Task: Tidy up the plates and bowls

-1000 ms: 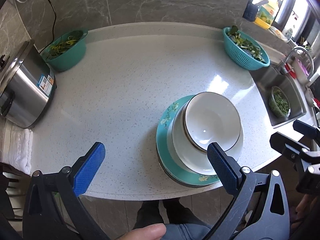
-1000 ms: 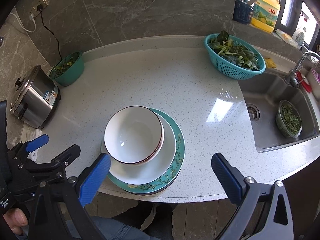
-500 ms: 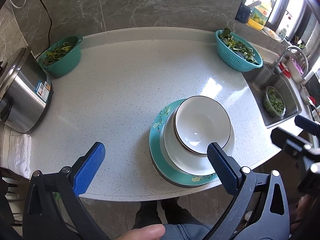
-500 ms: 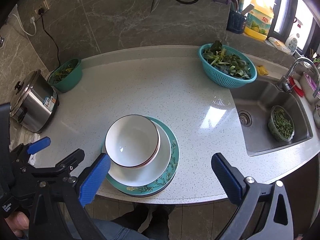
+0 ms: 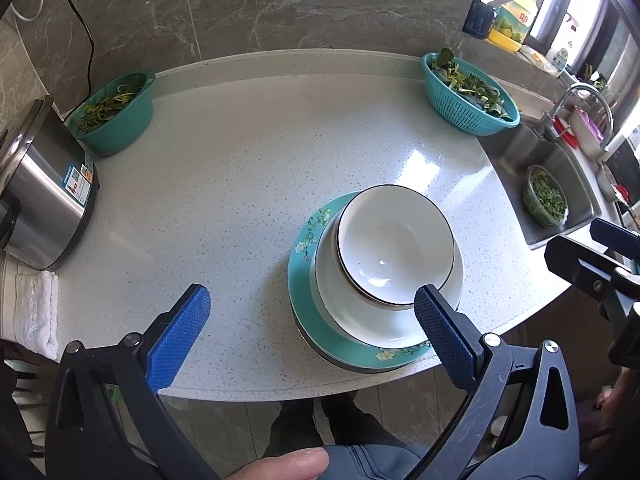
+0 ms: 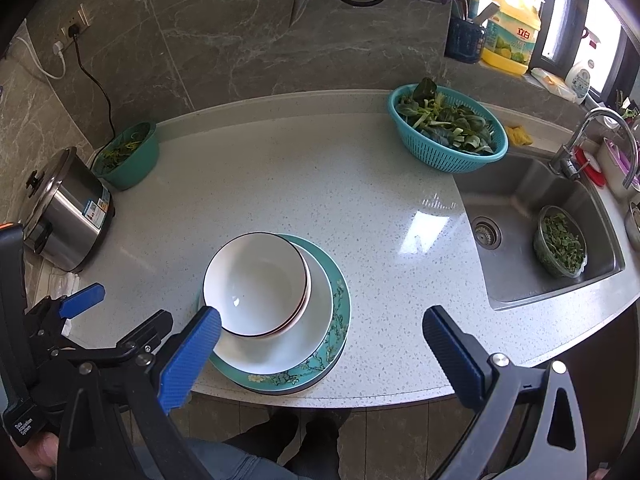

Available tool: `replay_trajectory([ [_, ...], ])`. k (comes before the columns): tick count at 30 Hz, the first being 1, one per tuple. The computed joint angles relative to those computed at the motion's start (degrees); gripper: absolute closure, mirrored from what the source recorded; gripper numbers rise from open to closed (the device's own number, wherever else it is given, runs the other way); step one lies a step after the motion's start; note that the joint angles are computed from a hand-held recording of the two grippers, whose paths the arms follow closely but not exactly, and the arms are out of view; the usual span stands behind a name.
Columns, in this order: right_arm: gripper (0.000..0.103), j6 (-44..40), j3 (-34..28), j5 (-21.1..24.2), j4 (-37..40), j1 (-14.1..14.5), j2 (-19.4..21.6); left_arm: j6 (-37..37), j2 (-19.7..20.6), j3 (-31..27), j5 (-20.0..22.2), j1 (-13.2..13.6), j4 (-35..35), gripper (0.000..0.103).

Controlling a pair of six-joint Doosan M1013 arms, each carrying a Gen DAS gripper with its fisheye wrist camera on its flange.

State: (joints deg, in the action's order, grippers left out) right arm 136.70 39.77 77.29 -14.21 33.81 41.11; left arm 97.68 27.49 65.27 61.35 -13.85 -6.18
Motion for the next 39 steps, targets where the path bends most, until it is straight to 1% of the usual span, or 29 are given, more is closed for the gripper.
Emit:
replay_trajectory([
  [24,0.000,-0.75,0.00,-0.01,0.93,-0.45,0.22,-1.15,1.01,-1.11,0.74,-0.49,0.35,0.000],
  [39,0.000,-2.45,-0.30,-0.03,1.95,-1.21,0.82,-1.63,1.14,-1.14,0.73,-0.58,0.60,0.000],
])
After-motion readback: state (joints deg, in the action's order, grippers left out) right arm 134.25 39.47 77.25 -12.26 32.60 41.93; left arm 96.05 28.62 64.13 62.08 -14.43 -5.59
